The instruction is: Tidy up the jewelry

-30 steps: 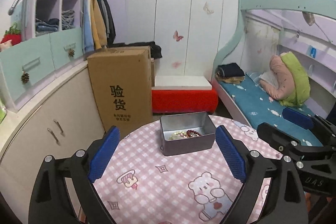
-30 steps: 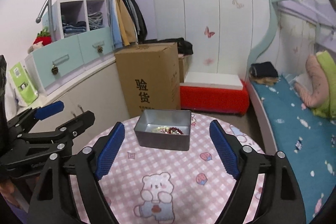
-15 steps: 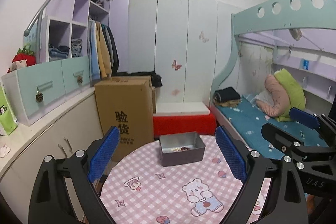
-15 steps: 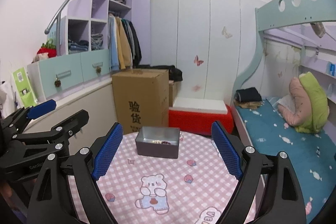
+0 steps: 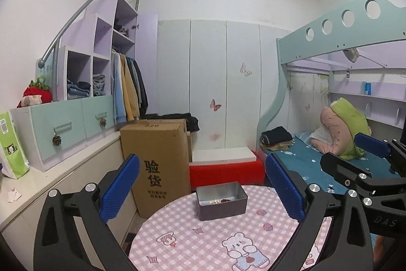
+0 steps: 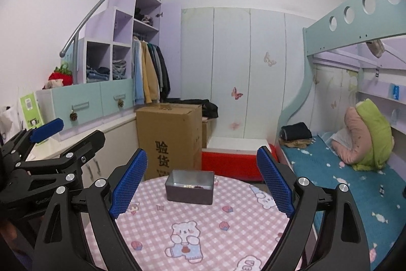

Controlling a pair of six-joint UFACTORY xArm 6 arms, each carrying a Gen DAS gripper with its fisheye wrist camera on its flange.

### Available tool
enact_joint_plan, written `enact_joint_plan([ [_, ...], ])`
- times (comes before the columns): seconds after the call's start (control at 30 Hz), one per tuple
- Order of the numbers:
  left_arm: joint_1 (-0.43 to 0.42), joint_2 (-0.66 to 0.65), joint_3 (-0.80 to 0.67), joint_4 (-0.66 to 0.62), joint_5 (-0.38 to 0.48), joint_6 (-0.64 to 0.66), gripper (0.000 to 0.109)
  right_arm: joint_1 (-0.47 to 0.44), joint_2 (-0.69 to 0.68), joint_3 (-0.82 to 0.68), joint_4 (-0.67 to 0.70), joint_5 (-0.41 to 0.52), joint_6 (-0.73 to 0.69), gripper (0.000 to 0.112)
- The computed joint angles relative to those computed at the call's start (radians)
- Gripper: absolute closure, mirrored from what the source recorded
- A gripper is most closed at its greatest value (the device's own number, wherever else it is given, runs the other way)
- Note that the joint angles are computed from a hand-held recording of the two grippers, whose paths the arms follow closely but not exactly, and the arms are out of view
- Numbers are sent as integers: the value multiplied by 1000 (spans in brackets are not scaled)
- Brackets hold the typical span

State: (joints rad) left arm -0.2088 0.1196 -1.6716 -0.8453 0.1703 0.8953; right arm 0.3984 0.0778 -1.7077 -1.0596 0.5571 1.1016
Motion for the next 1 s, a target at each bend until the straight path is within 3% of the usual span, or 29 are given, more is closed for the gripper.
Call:
enact_joint_plan([
  [1.0, -3, 40, -37, 70, 6, -65, 13, -24, 14, 13, 35, -23, 8, 27],
])
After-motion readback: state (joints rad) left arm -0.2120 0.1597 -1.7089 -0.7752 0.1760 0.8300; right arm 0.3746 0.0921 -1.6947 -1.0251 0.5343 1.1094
